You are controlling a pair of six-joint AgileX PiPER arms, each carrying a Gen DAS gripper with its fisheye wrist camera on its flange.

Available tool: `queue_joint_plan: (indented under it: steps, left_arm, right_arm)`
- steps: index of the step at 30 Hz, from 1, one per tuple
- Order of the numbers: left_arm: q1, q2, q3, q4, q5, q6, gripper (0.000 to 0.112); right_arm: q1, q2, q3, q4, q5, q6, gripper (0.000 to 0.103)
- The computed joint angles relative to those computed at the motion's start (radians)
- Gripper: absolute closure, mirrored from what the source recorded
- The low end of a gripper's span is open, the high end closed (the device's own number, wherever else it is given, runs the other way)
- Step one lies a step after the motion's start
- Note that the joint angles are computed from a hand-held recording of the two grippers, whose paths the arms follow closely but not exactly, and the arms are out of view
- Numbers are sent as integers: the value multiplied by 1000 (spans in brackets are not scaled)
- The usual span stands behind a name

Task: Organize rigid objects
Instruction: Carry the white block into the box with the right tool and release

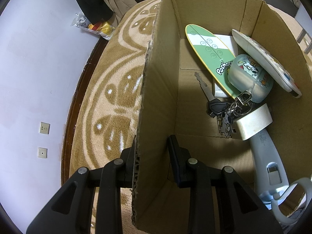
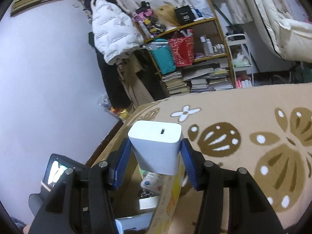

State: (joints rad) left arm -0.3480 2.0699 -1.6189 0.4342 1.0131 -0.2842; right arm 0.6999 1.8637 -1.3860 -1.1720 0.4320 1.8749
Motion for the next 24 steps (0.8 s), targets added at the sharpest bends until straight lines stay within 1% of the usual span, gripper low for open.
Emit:
queue_joint_plan:
  steps: [4, 6, 10, 15, 21, 22, 24]
  left_arm:
    - [3, -1, -1, -5, 1, 4, 85]
    - [6, 1, -1, -10, -2, 5, 85]
    - [20, 5, -5, -36, -10, 15, 85]
    - [36, 4, -6, -54, -14, 31, 85]
    - [41, 7, -11, -61, -15, 36, 85]
    - [44, 7, -11, -63, -16, 38, 85]
    - [46, 10, -14, -69, -16, 40, 85]
  right_arm:
    - [-1, 19, -23, 37, -49, -39, 48]
    - [-4, 18, -12, 37, -82, -30, 48]
    - [-8, 33, -11, 101, -140, -77, 48]
    - [-16, 47, 7, 198, -190, -146, 47]
    - [-17, 50, 20, 220, -211, -155, 47]
    - [-19, 51, 21, 234, -214, -168, 47]
    - [-24, 57, 18, 313, -220, -244, 47]
